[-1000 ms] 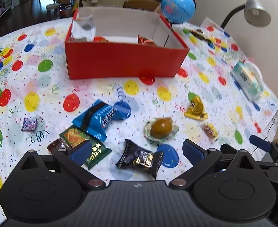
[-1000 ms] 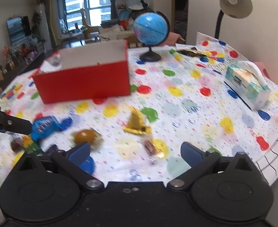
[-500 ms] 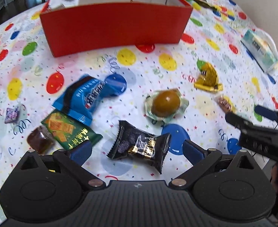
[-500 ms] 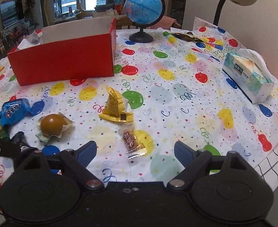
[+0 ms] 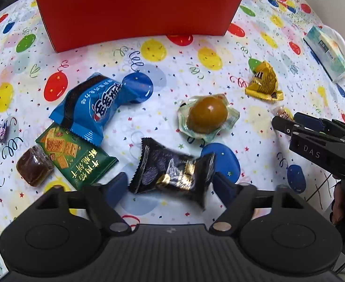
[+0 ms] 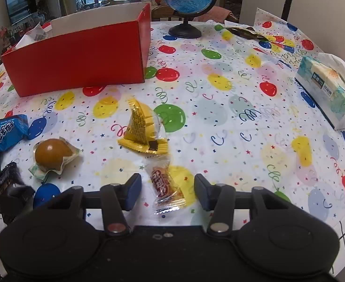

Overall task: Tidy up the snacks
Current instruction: 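Grasp the dark wrapped candy with the left tool while the right tool grasps the small wrapped snack, then carry the dark candy and small snack into the red box while opening both tools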

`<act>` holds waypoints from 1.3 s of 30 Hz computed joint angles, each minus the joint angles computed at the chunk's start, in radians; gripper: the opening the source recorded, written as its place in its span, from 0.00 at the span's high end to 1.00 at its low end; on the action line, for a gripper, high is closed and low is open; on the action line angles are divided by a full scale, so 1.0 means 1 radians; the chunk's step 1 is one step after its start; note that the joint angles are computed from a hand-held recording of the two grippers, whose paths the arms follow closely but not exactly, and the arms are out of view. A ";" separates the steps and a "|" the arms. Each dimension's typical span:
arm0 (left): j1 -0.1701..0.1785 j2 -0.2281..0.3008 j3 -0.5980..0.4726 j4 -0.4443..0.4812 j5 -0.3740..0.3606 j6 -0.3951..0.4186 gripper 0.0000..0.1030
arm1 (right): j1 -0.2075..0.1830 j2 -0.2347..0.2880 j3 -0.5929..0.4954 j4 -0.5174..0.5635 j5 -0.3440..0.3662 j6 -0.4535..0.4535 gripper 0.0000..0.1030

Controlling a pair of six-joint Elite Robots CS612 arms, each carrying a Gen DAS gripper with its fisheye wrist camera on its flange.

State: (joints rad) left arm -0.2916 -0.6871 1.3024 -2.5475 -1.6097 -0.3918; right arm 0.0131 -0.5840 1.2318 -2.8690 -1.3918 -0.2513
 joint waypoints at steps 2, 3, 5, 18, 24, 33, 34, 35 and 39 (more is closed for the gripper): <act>0.001 -0.001 0.004 -0.010 -0.001 0.001 0.28 | 0.000 -0.002 0.004 -0.004 0.005 -0.003 0.64; 0.001 -0.002 0.006 -0.015 -0.004 0.000 0.32 | 0.000 -0.003 0.006 -0.004 0.008 -0.004 0.66; 0.001 -0.003 0.009 -0.026 -0.003 0.005 0.34 | 0.001 -0.004 0.008 -0.009 0.009 -0.011 0.77; -0.005 -0.026 0.043 -0.062 0.011 0.042 0.49 | -0.003 -0.057 0.090 -0.063 0.045 0.078 0.83; -0.003 -0.051 0.071 -0.110 0.017 0.031 0.49 | -0.004 -0.093 0.134 -0.114 0.084 0.117 0.83; 0.001 -0.093 0.106 -0.216 0.045 0.020 0.49 | -0.003 -0.130 0.156 -0.192 0.175 0.146 0.83; 0.003 -0.096 0.107 -0.227 0.048 0.016 0.49 | -0.002 -0.132 0.153 -0.199 0.188 0.145 0.83; 0.004 -0.100 0.109 -0.240 0.052 0.013 0.49 | -0.001 -0.133 0.149 -0.206 0.200 0.143 0.83; 0.007 -0.110 0.107 -0.281 0.082 0.009 0.49 | 0.003 -0.133 0.123 -0.215 0.244 0.129 0.83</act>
